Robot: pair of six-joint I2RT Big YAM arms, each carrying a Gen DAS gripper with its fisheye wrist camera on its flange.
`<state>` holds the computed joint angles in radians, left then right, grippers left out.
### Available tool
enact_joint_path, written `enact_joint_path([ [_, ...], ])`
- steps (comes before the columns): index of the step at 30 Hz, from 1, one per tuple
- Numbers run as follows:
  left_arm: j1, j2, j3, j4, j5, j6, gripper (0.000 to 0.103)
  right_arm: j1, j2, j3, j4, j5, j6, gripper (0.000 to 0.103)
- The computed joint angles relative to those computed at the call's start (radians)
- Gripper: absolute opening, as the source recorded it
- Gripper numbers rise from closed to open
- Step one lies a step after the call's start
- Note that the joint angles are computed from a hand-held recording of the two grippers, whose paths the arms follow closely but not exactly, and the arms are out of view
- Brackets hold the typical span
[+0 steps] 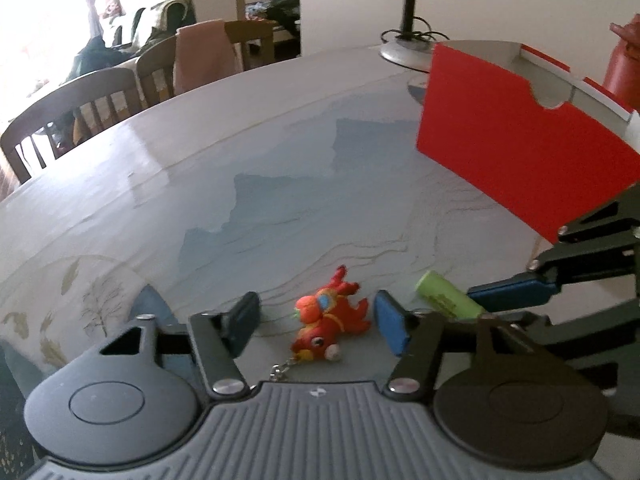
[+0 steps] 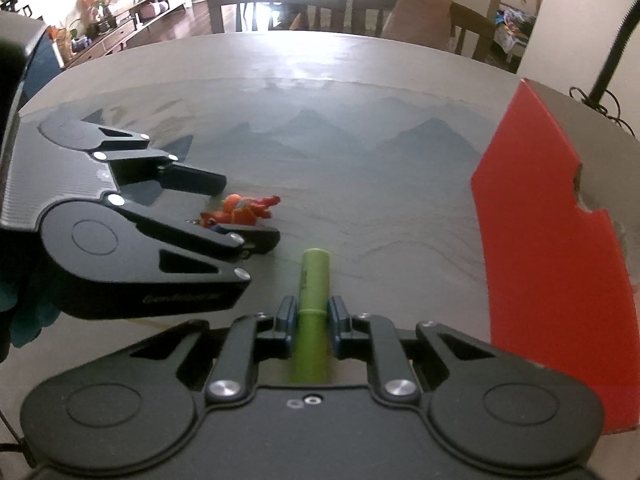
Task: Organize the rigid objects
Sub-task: 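Grasp the orange figure keychain with the left tool while the right tool grasps the other glue stick, then carry the keychain and glue stick with both tools into the red box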
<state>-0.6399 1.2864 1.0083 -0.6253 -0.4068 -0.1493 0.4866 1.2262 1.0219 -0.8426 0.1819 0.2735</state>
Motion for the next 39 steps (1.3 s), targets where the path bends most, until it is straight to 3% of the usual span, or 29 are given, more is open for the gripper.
enact_joint_path([
  [2,-0.005,0.009,0.014,-0.018,-0.003,-0.008,0.054,-0.004,-0.003,0.001,-0.009,-0.002,0.021,0.015],
  [4,-0.01,0.017,0.029,-0.04,-0.009,-0.025,0.04,-0.003,-0.008,0.002,-0.019,0.005,0.038,0.015],
  [5,-0.013,0.019,0.033,-0.047,-0.01,-0.029,0.038,-0.001,-0.01,0.003,-0.025,0.012,0.045,0.015],
  [9,-0.028,0.027,0.048,-0.078,-0.037,-0.052,0.038,0.0,-0.028,0.007,-0.05,0.02,0.063,0.015],
  [24,-0.089,-0.048,0.09,-0.218,-0.046,-0.242,0.038,0.03,-0.173,0.055,-0.178,0.018,0.069,0.015],
  [32,-0.164,-0.066,0.161,-0.331,-0.105,-0.335,0.038,0.007,-0.255,0.092,-0.249,-0.011,0.017,0.015],
  [39,-0.234,-0.035,0.259,-0.397,-0.155,-0.395,0.038,-0.066,-0.31,0.117,-0.271,-0.045,-0.062,0.015],
])
